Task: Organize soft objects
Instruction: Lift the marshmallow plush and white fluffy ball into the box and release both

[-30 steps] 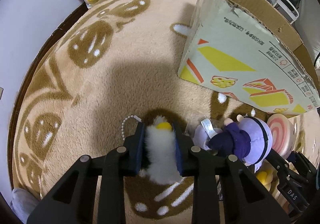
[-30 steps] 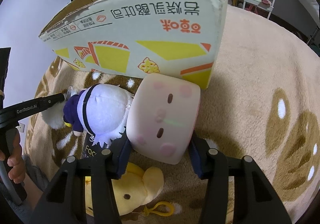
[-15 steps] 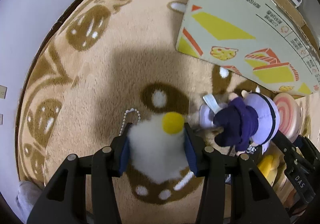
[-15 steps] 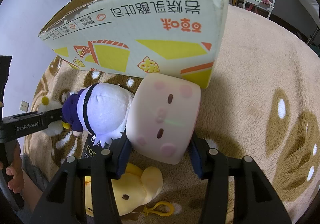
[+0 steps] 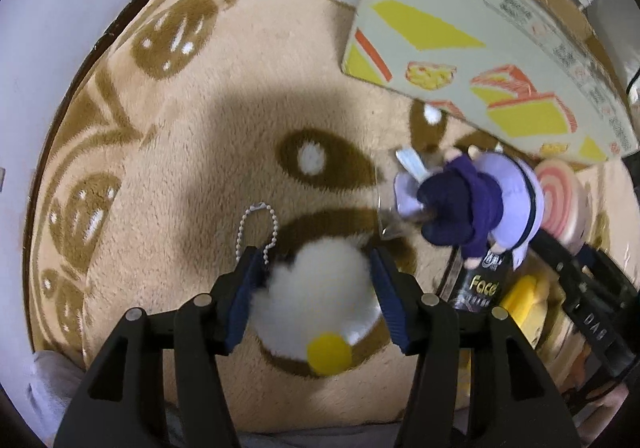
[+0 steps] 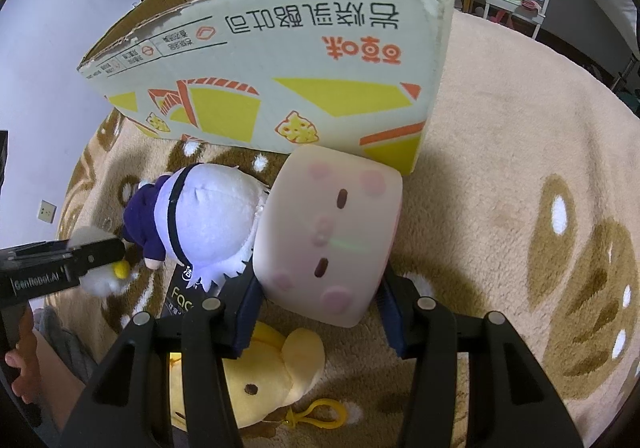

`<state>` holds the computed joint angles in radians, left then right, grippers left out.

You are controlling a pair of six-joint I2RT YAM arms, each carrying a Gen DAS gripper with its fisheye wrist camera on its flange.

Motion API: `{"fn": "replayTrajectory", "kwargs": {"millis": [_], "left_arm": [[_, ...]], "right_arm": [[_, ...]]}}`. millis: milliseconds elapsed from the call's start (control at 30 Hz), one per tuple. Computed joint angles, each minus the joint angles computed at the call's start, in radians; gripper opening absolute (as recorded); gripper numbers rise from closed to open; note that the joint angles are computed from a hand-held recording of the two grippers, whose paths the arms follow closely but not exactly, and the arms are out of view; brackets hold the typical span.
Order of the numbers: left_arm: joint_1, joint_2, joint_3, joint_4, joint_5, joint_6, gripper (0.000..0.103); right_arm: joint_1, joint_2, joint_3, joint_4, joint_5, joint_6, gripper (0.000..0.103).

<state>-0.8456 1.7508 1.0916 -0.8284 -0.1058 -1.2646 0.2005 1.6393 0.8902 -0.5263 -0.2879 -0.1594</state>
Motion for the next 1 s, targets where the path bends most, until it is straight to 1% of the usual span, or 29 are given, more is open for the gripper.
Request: {"fn": "replayTrajectory", "kwargs": {"millis": [67, 100, 267, 400, 500, 600, 667, 767, 833, 900, 1000], "left_arm": [[-0.021, 0.03, 0.038, -0.048, -0.017, -0.016, 0.038], [-0.029, 0.037, 0.049, -0.062, -0.025, -0.022, 0.035], [-0.05, -0.005, 0.031, -0.038, -0.045, -0.045, 0.031], [-0.103, -0.016, 0.061, -0.07, -0.086, -0.085, 0.031], [-0.141, -0.058, 0.067, -0.083, -0.172, -0.114, 0.031], [-0.194, -0.103, 0.097, -0.121, -0.3, -0.157, 0.031], [-0.216, -0.144, 0.098, -0.143, -0.382, -0.179, 0.031], [-0.26, -0.171, 0.132, -0.205, -0.513, -0.214, 0.031], [-0.25, -0.206, 0.118, -0.209, -0.586, -0.185, 0.031], [-0.272, -0.203, 0.156, -0.254, -0.665, -0.196, 0.031], [-0.289, -0.205, 0.186, -0.287, -0.757, -0.19, 0.031]], "right_arm": [[0.001, -0.007, -0.003, -0.002, 0.005, -0.001, 0.054], [0.003, -0.009, -0.004, -0.002, 0.009, 0.0, 0.054], [0.004, -0.031, -0.018, -0.005, 0.023, 0.006, 0.054], [-0.016, -0.058, -0.03, -0.004, 0.022, 0.003, 0.054], [-0.046, -0.11, -0.049, 0.001, -0.002, 0.0, 0.054], [-0.08, -0.176, -0.065, 0.012, -0.05, 0.001, 0.051], [-0.091, -0.228, -0.087, 0.035, -0.081, 0.025, 0.05], [-0.118, -0.304, -0.102, 0.033, -0.133, 0.028, 0.048], [-0.114, -0.33, -0.102, 0.042, -0.141, 0.041, 0.047], [-0.104, -0.36, -0.108, 0.05, -0.155, 0.062, 0.047], [-0.102, -0.391, -0.105, 0.045, -0.179, 0.078, 0.047]]}}
